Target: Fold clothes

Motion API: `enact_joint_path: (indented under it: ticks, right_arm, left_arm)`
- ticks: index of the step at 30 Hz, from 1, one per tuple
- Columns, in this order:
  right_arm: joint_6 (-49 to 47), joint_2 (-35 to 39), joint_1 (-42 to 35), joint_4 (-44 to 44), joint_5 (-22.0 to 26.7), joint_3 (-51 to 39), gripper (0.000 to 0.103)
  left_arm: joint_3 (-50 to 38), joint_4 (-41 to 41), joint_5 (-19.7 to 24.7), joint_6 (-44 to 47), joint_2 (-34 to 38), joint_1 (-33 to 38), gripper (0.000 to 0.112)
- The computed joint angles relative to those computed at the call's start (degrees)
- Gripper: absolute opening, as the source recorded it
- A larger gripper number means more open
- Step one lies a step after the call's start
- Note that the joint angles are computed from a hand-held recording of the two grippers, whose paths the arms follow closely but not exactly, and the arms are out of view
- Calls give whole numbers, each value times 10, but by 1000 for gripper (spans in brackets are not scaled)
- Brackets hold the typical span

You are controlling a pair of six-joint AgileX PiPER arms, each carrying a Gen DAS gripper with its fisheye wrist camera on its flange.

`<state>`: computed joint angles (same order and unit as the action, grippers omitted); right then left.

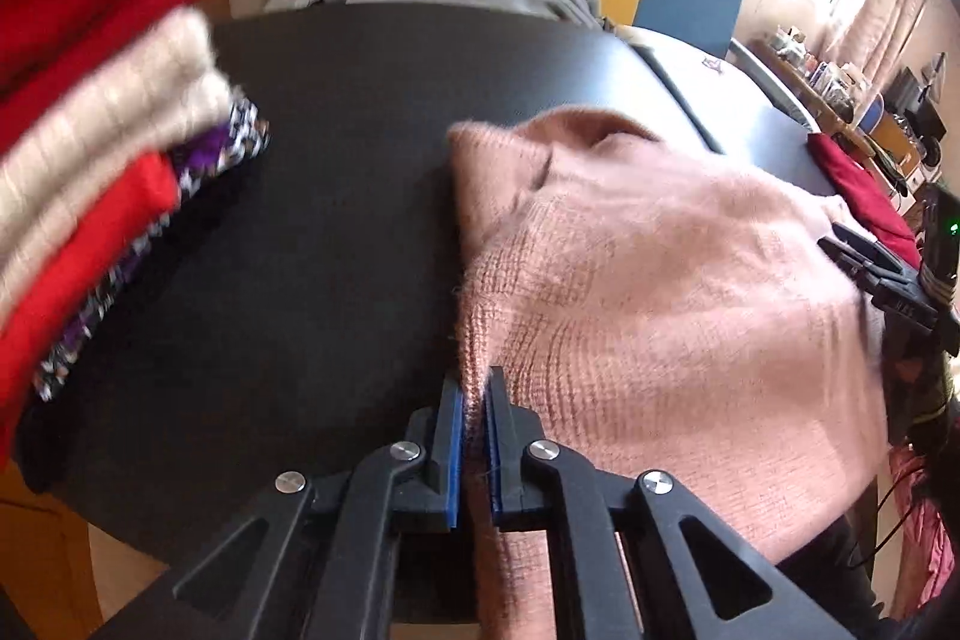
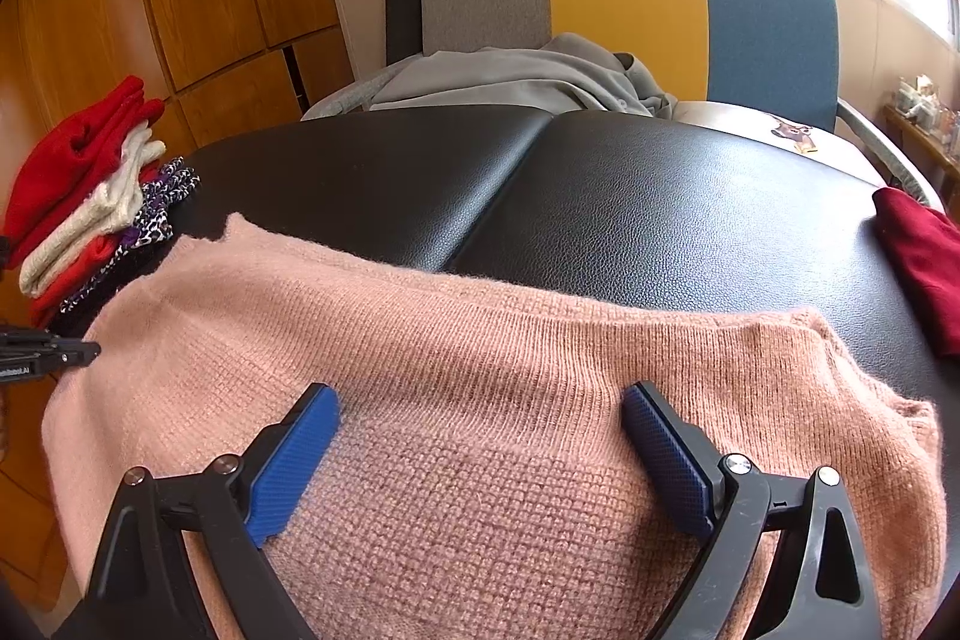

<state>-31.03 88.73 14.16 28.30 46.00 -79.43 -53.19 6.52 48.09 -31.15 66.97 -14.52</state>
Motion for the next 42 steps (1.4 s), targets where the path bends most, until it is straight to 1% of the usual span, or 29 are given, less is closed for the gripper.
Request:
enact_joint_path:
  ticks: [1, 2, 3, 6, 9, 12, 14, 16, 20, 21, 23, 25, 26, 29, 31, 33, 36, 37, 40, 42]
  right_arm:
    - [3, 0, 2, -4, 0, -1, 97]
    - [9, -1, 5, -10, -1, -1, 97]
    - [14, -1, 8, -18, 0, -3, 97]
    - [28, -1, 16, -36, 1, -8, 98]
    - [25, 1, 15, -29, 3, -9, 98]
    - [23, 1, 14, -26, 4, -10, 99]
    - [25, 2, 15, -27, 3, -10, 99]
    - [32, 2, 20, -36, 1, -11, 99]
    - [75, 1, 38, -82, -18, -8, 99]
    - [82, 2, 39, -87, -20, -8, 99]
    - [91, 9, 37, -87, -14, -17, 99]
    - [93, 6, 40, -93, -18, -14, 99]
    - [91, 3, 40, -92, -20, -11, 99]
    - [75, 1, 33, -70, -19, -8, 100]
    - [69, 2, 31, -61, -18, -8, 100]
    - [67, 2, 30, -56, -18, -8, 100]
    - [67, 2, 30, -57, -18, -8, 100]
    - [68, 2, 31, -59, -18, -8, 100]
    - [77, 1, 36, -68, -20, -8, 100]
    - [80, 2, 37, -70, -19, -9, 100]
  left_arm:
    - [-4, -21, -9, 20, -7, 13, 11]
    - [-13, -34, -11, 35, -13, 26, 14]
    - [-24, -38, -10, 45, -12, 36, 15]
    - [-75, -50, 9, 73, 11, 55, 15]
    - [-135, -62, 13, 112, 67, 45, 16]
    - [-214, -48, 43, 131, 154, 25, 16]
    - [-242, -53, 55, 141, 194, 3, 16]
    - [-263, -21, 62, 130, 226, -29, 16]
    - [-258, 109, 76, -6, 273, -50, 16]
    - [-253, 116, 71, -27, 275, -46, 16]
    - [-240, 89, 48, -38, 266, -24, 16]
    - [-236, 79, 43, -38, 256, -21, 15]
    - [-224, 62, 31, -27, 239, -16, 15]
    - [-166, -30, -5, 36, 168, 31, 16]
    - [-130, -96, -14, 95, 121, 73, 18]
    - [-109, -159, -3, 165, 91, 116, 19]
    - [-104, -283, 33, 288, 92, 188, 20]
    - [-100, -306, 41, 311, 93, 202, 20]
    - [-97, -344, 52, 348, 117, 218, 20]
    - [-104, -332, 45, 342, 134, 208, 20]
